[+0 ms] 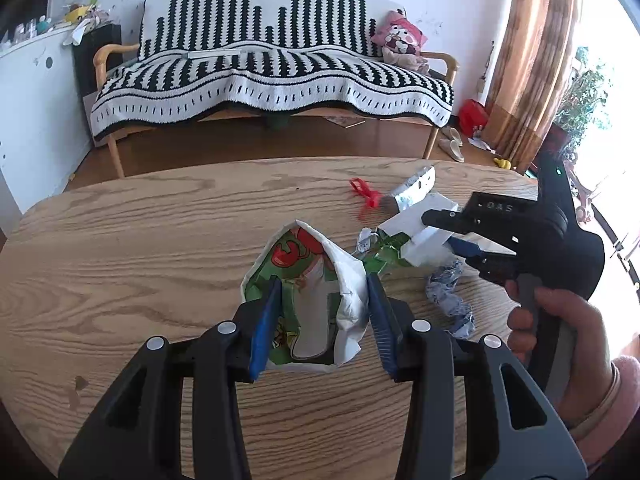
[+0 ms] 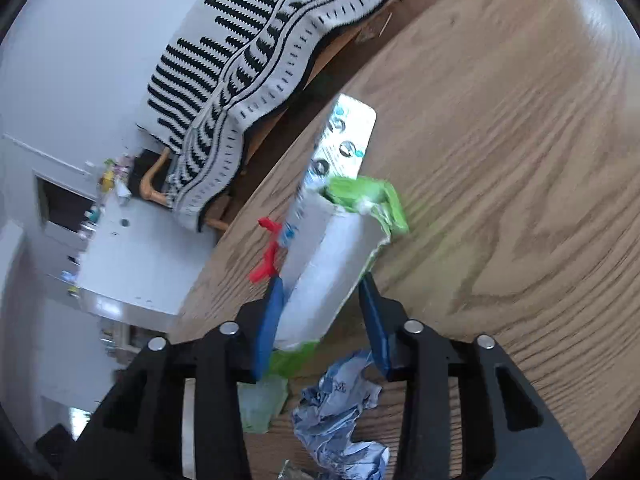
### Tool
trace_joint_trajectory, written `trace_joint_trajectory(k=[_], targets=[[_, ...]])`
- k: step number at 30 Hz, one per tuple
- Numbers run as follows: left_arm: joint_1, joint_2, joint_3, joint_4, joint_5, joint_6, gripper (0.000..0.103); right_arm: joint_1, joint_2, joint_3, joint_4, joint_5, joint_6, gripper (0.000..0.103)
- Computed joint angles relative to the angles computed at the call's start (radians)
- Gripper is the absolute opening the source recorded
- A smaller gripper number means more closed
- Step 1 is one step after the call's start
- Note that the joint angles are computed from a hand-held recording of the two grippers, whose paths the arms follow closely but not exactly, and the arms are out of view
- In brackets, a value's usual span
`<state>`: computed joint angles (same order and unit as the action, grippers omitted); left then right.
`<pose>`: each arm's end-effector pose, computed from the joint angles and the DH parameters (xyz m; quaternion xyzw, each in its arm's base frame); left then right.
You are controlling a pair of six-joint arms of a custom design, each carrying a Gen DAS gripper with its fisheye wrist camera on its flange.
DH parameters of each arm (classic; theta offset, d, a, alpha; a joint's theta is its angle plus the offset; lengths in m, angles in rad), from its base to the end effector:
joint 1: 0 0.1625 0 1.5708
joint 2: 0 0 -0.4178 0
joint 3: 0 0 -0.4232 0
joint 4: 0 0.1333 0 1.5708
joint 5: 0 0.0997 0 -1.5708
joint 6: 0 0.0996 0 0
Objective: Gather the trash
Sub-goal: 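Grasp the white-green paper cup with the left tool while the right tool grasps the white carton, then carry the paper cup and carton over the black bin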
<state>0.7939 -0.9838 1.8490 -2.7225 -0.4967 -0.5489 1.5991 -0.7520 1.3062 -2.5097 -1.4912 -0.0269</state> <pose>-0.2736 -0.5933 0.1709 0.0242 0.8532 -0.4083 0.3236 0.1637 -0.7903 0.1706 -0.0347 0.9802 -0.1910 0.0392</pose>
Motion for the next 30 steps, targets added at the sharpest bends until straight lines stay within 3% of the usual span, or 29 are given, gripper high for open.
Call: trace_joint_trajectory(k=[7,30], targets=[[0.001,0.016,-0.011,0.025,0.011,-0.006,0.042,0.024,-0.043,0.052,-0.096,-0.005,-0.081,0.03],[-0.001,0.018,-0.019,0.048,0.012,-0.012,0.042,0.067,-0.079,0.101,-0.153,-0.084,-0.18,0.03]])
